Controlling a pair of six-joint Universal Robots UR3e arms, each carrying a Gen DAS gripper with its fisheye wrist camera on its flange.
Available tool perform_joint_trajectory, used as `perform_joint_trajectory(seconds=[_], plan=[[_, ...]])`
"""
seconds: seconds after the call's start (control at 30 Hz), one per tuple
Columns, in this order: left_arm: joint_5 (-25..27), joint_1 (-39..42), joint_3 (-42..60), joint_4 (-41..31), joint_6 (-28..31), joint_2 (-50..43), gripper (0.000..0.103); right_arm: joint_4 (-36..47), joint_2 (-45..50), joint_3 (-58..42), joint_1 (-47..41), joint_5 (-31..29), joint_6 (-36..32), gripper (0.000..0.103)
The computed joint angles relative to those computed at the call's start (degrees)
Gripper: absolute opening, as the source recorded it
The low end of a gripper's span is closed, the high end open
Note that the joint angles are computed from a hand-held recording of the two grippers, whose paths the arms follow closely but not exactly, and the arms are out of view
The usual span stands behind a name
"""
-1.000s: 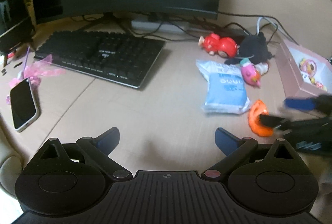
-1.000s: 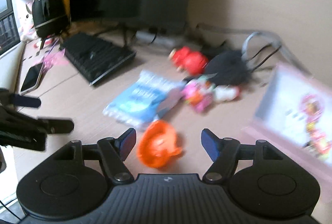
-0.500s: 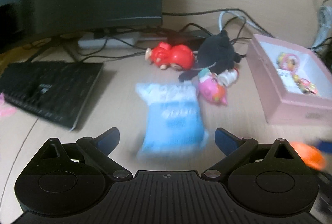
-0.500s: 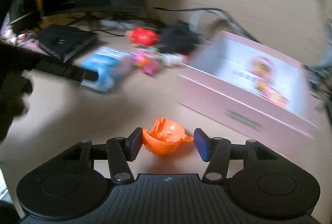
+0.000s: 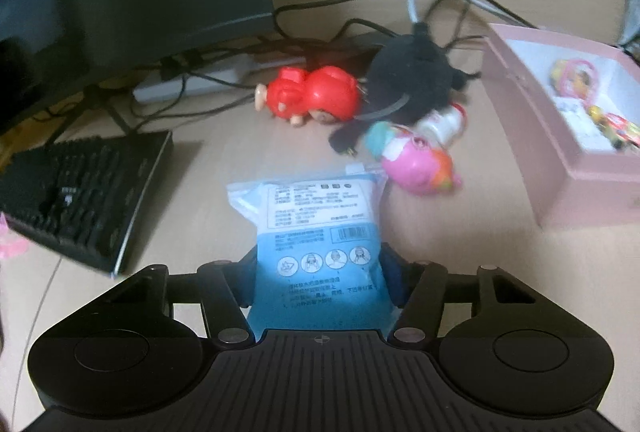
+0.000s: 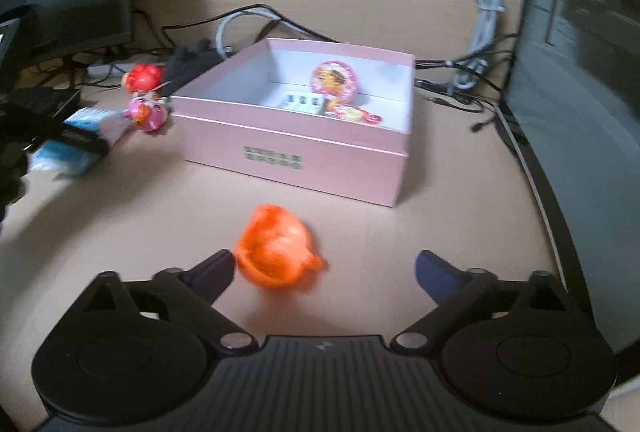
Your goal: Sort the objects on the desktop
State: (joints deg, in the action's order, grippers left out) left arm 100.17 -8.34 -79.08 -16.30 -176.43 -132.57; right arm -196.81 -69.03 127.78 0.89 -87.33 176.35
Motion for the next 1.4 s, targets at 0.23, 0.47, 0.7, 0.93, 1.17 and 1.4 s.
perform_joint_trajectory(seconds=[0.23,0.47,0.7,0.93,1.17,1.4], plan=[[-11.88,1.14,-24.89,7.76,2.11,15.48,0.065,-3.51,1.18,1.97,-0.45,-0.80,0.73,0.103],[-17.90,0.49,-33.53,8.54,3.56,20.90,0.087,-7.38,2.11,3.97,0.98,-1.81,0.48,0.103],[-15.76,-0.22,-33.98,11.56,2.85,19.47,0.093,-6.51,3.23,3.63,3.09,-2.17,0.40,0.103],[-13.44,0.92,-35.46,13.76,2.29,19.91,0.095,-4.02,3.01,2.95,1.63,0.66,1.30,0.103],[-14.77,2.07,-35.60,13.44,2.53,20.52,0.094,-2.90,2.33,2.89,1.59,0.79,1.19,0.103],[-15.71,1.78,-35.54,12.99,2.90,20.77,0.094,2.05,2.32,-0.72,0.34,3.74,0.00,0.103]])
